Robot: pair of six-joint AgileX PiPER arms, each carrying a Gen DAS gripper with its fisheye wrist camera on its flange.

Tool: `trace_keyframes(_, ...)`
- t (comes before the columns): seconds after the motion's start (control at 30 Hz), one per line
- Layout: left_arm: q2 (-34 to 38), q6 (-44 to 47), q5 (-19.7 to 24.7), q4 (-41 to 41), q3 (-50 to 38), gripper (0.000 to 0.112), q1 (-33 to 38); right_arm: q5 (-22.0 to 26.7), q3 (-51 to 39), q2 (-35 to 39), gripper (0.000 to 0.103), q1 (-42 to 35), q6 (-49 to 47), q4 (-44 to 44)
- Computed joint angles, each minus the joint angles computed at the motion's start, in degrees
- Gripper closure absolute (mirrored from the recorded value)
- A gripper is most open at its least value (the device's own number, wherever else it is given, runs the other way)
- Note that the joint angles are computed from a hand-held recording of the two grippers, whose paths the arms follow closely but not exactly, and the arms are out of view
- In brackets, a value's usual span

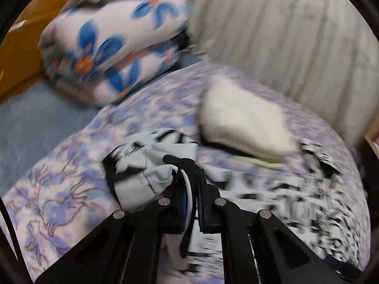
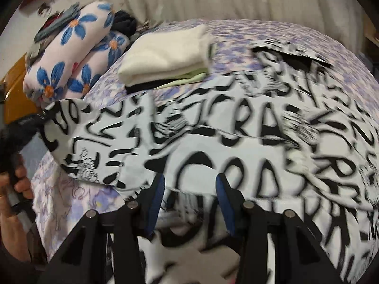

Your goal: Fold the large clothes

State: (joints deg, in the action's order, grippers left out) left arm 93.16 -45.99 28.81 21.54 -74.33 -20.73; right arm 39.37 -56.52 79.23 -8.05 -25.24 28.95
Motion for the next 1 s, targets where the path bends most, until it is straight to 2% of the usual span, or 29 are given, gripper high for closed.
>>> trace_keyframes(0.17, -1.84, -3.97, 7.42, 5.41, -6.65, 0.107, -14.34, 7.14, 3.09, -5.29, 0.059, -14.60, -10.54, 7.97)
trace_keyframes(0.27, 1.42, -5.38, 11.32, 7.02, -12.79, 0.107, -23.07, 11.25, 4.08, -6.63, 0.059, -23.18, -16.97, 11.48)
trace_keyframes(0.47, 13.27, -4.43, 16.49, 3.24, -26.11, 0.107, -33.76, 17.19, 4.76, -6.84, 0.059, -38.86, -28.70, 15.96)
trace_keyframes(0.6, 23.21, -4.19, 21.08, 4.25, -36.02, 0.104, -39.59, 19.53, 4.34, -4.29, 0.058, -46.05, -33.47, 16.85)
trace_keyframes(0.67, 29.22, -0.93, 24.04, 1.50, -42.19, 0.102, -41.23, 20.09, 4.12, -2.65, 0.058, -48.54, -35.17, 16.66)
trace_keyframes(0.77, 35.29, 4.06, 27.53, -5.39, -48.35, 0.088, -41.81, 21.04, 3.72, -0.09, 0.058, -51.41, -37.15, 16.00)
trace_keyframes(0.83, 36.52, 4.17, 28.44, -8.22, -49.11, 0.057, -42.09, 22.41, 3.10, 1.71, 0.058, -53.26, -38.71, 15.74)
trace_keyframes(0.9, 34.40, 1.78, 25.23, -7.83, -44.70, 0.041, -42.41, 23.62, 2.64, 2.82, 0.058, -54.79, -39.97, 15.70)
trace_keyframes(0.93, 33.12, 0.14, 23.94, -6.59, -42.77, 0.036, -42.80, 23.89, 2.36, 3.20, 0.058, -55.14, -40.25, 15.68)
trace_keyframes(1.0, 30.48, -1.96, 22.60, -5.03, -39.62, 0.036, -43.21, 25.23, 1.49, 4.21, 0.058, -56.00, -40.93, 15.77)
